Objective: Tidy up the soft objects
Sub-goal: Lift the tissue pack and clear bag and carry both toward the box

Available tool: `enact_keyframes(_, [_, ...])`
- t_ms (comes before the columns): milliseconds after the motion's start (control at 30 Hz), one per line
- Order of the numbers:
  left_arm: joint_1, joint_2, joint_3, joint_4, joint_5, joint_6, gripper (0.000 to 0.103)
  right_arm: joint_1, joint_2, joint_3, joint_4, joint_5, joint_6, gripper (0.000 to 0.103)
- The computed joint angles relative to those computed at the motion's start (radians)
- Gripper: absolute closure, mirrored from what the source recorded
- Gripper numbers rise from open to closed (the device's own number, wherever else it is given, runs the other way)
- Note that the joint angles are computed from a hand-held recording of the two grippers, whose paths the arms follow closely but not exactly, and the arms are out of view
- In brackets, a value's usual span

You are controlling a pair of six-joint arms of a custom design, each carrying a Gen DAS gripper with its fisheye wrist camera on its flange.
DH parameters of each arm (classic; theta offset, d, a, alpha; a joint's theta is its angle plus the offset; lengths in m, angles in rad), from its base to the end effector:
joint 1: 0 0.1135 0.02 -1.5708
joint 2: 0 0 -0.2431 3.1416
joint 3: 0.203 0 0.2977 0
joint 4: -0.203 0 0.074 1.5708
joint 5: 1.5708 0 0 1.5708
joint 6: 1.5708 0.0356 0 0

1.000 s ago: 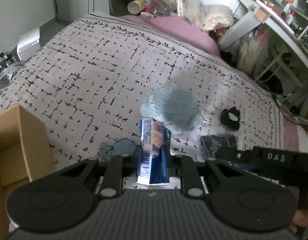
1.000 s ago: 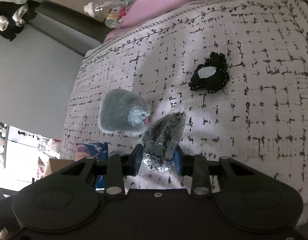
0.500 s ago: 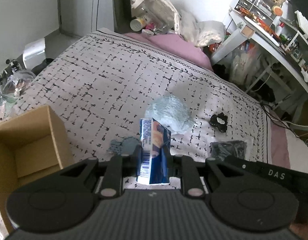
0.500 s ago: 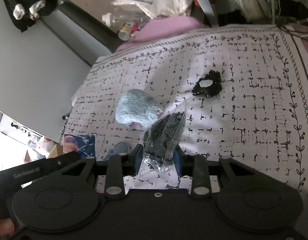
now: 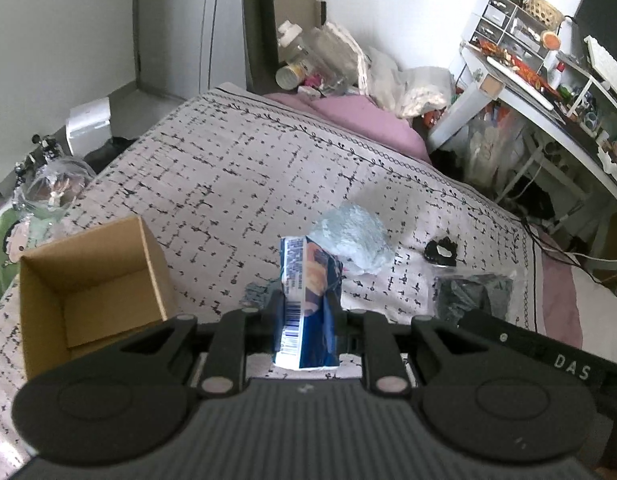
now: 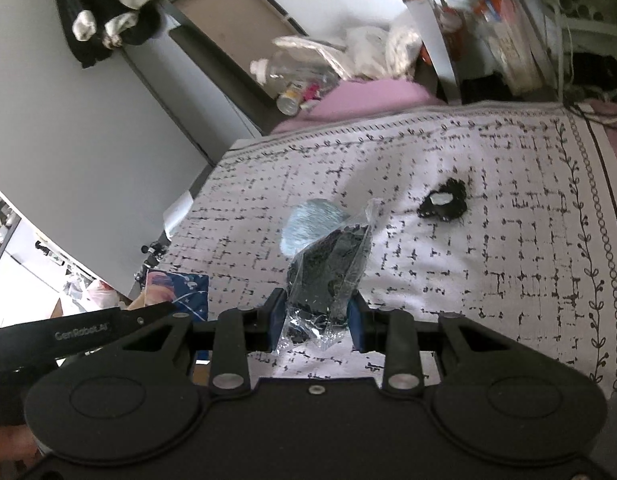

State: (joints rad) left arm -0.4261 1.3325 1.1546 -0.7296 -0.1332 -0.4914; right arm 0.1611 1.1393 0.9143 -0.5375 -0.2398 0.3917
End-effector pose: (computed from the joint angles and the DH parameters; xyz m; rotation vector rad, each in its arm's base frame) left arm 0.3002 -0.1311 0.2711 -0.1379 2.4775 -0.2299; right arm 0.2893 0.0556 0.2528 0.1513 2.3679 0.5512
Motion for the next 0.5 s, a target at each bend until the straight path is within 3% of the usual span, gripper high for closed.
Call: enact_keyframes(500, [0.053,-0.169,-0.096,-0.041,-0.007,0.026,0.084,0.097,-0.074,-0.006,0.014,0.060,0.018,0.071])
